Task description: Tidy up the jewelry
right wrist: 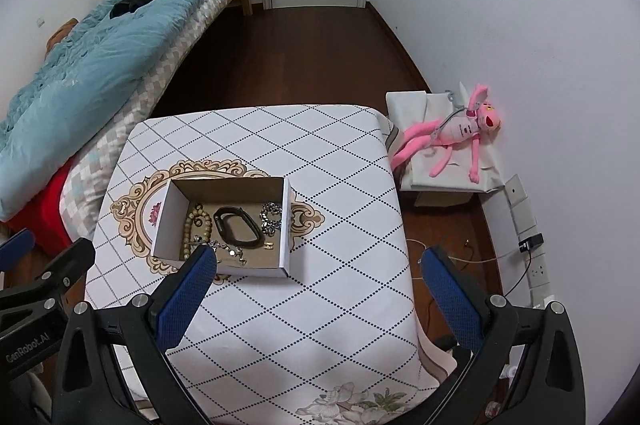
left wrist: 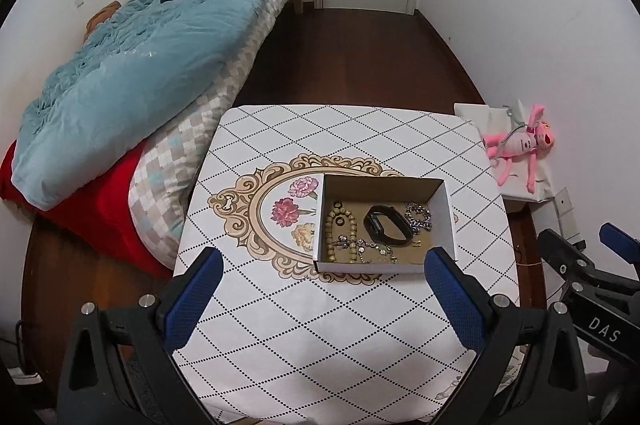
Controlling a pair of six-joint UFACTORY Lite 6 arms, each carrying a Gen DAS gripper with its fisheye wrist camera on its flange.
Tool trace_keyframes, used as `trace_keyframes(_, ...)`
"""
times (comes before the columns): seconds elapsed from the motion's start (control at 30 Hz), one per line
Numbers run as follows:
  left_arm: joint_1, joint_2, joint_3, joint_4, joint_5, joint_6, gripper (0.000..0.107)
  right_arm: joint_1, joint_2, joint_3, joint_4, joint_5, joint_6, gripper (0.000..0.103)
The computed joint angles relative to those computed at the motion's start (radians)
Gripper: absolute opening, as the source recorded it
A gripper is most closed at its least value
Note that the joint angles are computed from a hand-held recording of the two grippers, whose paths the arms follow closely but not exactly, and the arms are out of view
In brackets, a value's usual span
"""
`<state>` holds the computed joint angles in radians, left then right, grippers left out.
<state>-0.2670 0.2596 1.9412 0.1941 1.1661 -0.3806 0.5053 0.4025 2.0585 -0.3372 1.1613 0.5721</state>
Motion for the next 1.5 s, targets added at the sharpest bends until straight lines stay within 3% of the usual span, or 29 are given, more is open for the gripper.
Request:
trace_keyframes(0.83,0.01,-0.034,-0.083,0.004,-0.035,-0.002,0.103,-0.001,0.014,0.006,0.02,0.01,-0.04,0.103)
trace_keyframes(1.5,-0.004,-0.018,-0.017,0.006,0.007,0.0,0.103,0.004,0.01,0.019,0.026,0.019,-0.046,0.103)
